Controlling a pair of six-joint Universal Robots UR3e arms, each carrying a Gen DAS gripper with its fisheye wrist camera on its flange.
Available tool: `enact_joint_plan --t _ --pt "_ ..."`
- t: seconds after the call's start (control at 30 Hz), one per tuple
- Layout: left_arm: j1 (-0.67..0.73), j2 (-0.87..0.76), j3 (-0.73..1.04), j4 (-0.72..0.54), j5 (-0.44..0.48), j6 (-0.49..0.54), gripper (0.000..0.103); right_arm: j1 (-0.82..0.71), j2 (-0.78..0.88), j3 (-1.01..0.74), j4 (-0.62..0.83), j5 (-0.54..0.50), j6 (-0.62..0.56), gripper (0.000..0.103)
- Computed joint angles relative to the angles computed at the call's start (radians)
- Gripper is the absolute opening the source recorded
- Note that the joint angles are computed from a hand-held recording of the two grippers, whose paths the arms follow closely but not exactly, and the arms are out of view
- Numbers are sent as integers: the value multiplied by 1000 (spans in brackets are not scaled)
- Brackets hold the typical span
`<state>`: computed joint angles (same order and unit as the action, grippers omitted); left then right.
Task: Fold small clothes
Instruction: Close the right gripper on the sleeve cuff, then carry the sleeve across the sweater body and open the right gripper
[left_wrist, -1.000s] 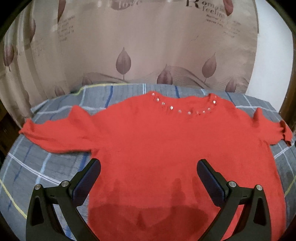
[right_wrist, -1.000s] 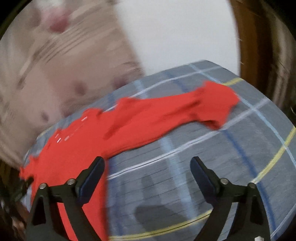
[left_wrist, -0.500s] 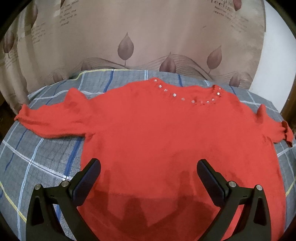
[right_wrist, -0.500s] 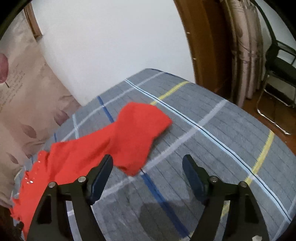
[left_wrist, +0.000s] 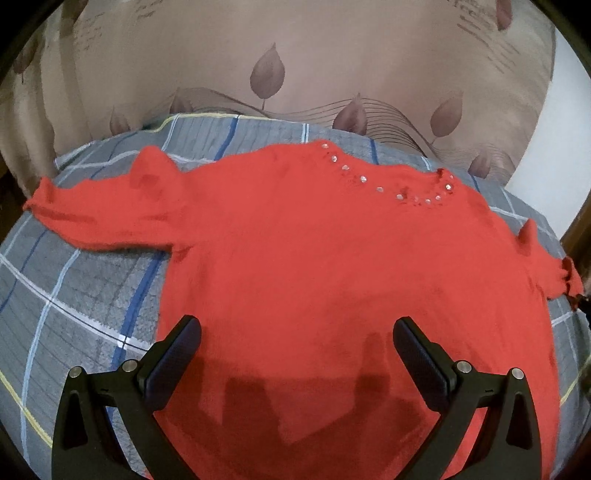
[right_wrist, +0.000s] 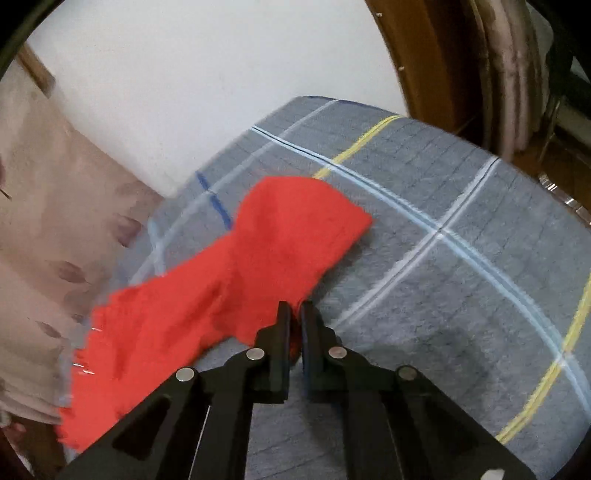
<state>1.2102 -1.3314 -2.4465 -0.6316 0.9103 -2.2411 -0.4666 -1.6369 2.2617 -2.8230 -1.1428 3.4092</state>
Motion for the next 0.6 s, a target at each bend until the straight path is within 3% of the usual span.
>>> enact_joint_plan --t 0.03,0.17,0.37,0.6 --pt "1 -8 9 -11 -2 -3 103 -37 -23 32 -17 75 5 6" --pt "20 -36 43 -61 -14 -17 103 -20 -70 10 -1 138 58 6" --pt "45 -24 38 -81 -43 -18 103 181 20 -198 7 120 198 6" --pt "114 69 -40 -30 -100 -25 103 556 429 -691 -60 67 441 6"
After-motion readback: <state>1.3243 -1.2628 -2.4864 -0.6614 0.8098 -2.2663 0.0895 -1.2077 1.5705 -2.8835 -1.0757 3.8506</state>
